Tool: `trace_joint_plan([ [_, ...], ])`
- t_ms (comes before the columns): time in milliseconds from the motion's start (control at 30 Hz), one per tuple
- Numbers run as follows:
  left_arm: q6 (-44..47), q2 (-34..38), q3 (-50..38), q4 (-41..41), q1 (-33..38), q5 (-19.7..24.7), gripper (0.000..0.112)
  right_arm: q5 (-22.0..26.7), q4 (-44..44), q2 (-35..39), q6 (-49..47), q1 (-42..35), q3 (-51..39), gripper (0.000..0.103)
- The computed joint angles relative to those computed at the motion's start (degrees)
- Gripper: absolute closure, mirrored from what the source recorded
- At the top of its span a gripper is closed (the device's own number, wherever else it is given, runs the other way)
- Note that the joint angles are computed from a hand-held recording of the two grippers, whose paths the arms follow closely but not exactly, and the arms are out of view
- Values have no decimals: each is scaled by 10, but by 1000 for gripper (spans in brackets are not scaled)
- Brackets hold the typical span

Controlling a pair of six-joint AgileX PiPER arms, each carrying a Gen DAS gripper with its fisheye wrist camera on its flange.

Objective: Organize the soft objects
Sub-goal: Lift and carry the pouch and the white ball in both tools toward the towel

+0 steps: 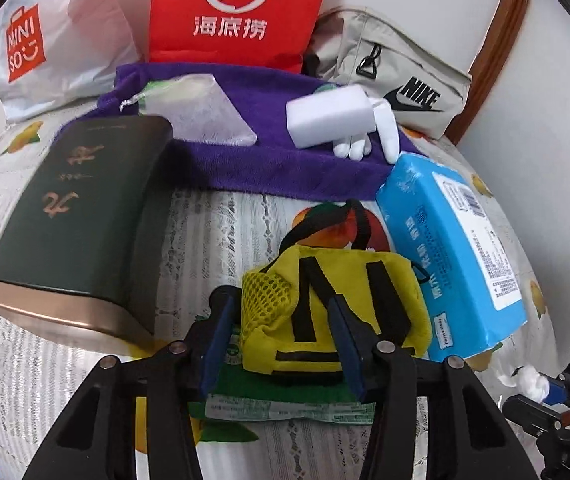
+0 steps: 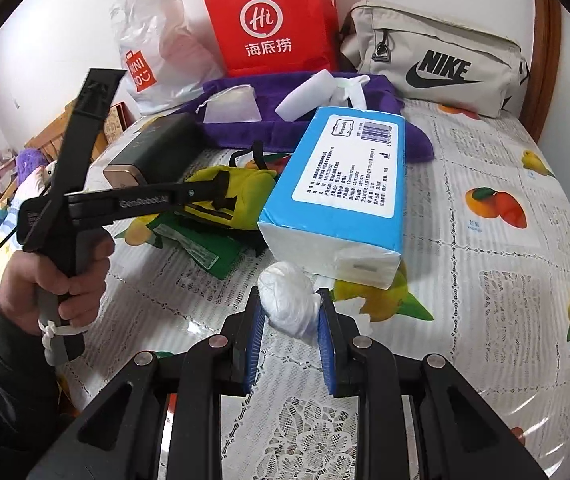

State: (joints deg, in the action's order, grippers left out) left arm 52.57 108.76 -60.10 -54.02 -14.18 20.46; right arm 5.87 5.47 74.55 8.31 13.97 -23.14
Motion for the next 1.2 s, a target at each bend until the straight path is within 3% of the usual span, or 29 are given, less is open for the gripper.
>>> trace_joint_plan([
  [200,3,5,-4,-3,-1,-6,82,2,-54,-7,57,-1,4,78],
  [533,97,-11,18,-91,31,41,92,-2,-125,-9,139,5,11,78],
  [900,171,-108,123,-141,78,46,93,-18,-61,-6,71,-12,25,78],
  [1000,184,-128,148,-144,100,48,93,-24,-91,-2,106,-9,27,78],
  [1200,213,-150,185,-153,139,56,93,-24,-234,0,259,1,28,78],
])
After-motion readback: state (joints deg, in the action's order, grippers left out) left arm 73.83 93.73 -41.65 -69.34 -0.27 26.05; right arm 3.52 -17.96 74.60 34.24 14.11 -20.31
